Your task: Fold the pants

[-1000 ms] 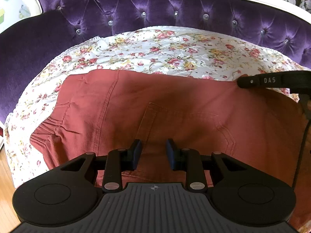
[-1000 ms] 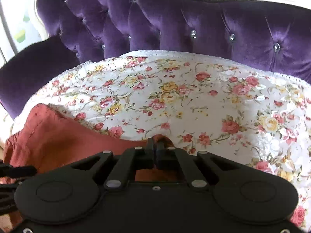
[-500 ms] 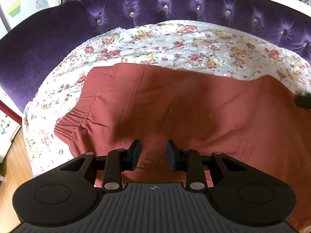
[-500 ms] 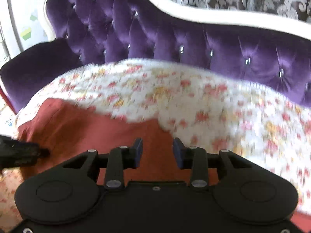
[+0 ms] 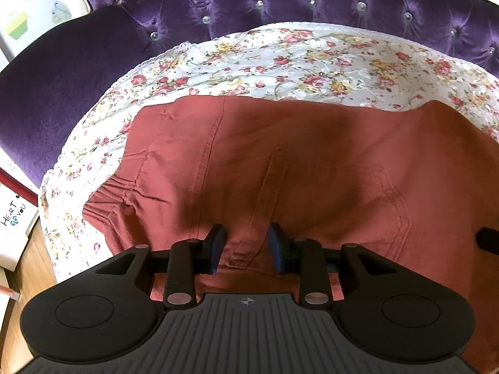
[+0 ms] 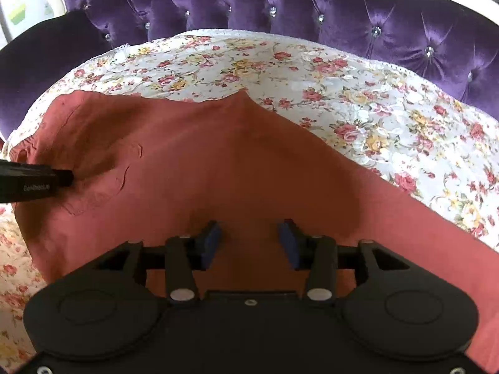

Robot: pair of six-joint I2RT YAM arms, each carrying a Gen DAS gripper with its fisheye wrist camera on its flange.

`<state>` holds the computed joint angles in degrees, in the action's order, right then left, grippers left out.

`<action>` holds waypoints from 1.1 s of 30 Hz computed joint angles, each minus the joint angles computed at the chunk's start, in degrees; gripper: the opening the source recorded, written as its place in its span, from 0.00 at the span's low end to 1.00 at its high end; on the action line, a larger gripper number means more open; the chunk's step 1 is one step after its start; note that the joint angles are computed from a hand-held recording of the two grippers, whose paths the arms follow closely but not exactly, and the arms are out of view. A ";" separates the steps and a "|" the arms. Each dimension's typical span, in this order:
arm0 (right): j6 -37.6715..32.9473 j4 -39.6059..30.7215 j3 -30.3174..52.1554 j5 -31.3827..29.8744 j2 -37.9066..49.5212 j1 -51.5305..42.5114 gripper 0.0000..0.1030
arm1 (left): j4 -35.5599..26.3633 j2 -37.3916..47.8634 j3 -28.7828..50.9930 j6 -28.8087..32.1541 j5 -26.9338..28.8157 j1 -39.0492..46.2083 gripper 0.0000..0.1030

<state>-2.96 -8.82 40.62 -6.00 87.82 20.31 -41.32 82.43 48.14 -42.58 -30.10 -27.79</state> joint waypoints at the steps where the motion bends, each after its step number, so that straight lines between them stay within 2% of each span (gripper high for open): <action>1: 0.13 -0.41 0.45 0.26 0.34 0.44 0.57 | 0.20 -0.03 -0.17 0.05 -0.11 -0.06 0.30; 4: 0.93 -0.46 0.88 2.46 1.03 2.44 0.62 | 0.59 0.18 -0.61 -0.15 -1.14 -0.84 0.30; 8: 2.77 -0.41 1.09 4.08 1.42 3.64 0.63 | 0.63 0.92 -0.58 -0.40 -2.58 -1.82 0.30; 15: 4.14 -1.42 2.09 5.09 1.94 4.20 0.65 | 0.43 0.74 -0.45 -0.14 -2.02 -1.28 0.30; 17: 4.80 -1.02 1.80 4.97 1.75 4.28 0.69 | -0.03 1.32 0.07 0.37 -2.32 -1.46 0.30; 18: 5.37 -0.79 1.55 5.26 1.65 4.43 0.75 | -0.34 1.63 0.40 0.69 -2.40 -1.48 0.30; 21: 7.23 -2.30 0.85 9.36 0.33 6.52 0.85 | -1.21 2.74 1.57 2.21 -2.60 -1.41 0.30; 23: 6.78 -3.35 -0.61 10.35 -1.98 7.21 0.82 | -1.71 2.97 2.26 3.32 -2.36 -1.11 0.30; 25: 6.55 -4.80 -2.52 8.61 -5.45 5.98 0.69 | -3.56 2.47 3.01 2.72 -2.35 -1.53 0.29; 30: 1.55 -8.13 -8.64 0.75 -16.02 -1.37 0.47 | -7.20 -2.79 3.11 -5.01 -2.30 -9.27 0.29; 33: 0.52 -10.12 -11.60 -0.32 -20.23 -3.75 0.45 | -6.41 -3.42 2.65 -7.13 -1.62 -15.27 0.30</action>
<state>-2.44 -18.94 29.03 -6.33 67.59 16.56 -47.73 79.01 50.78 -49.71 -31.71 -43.06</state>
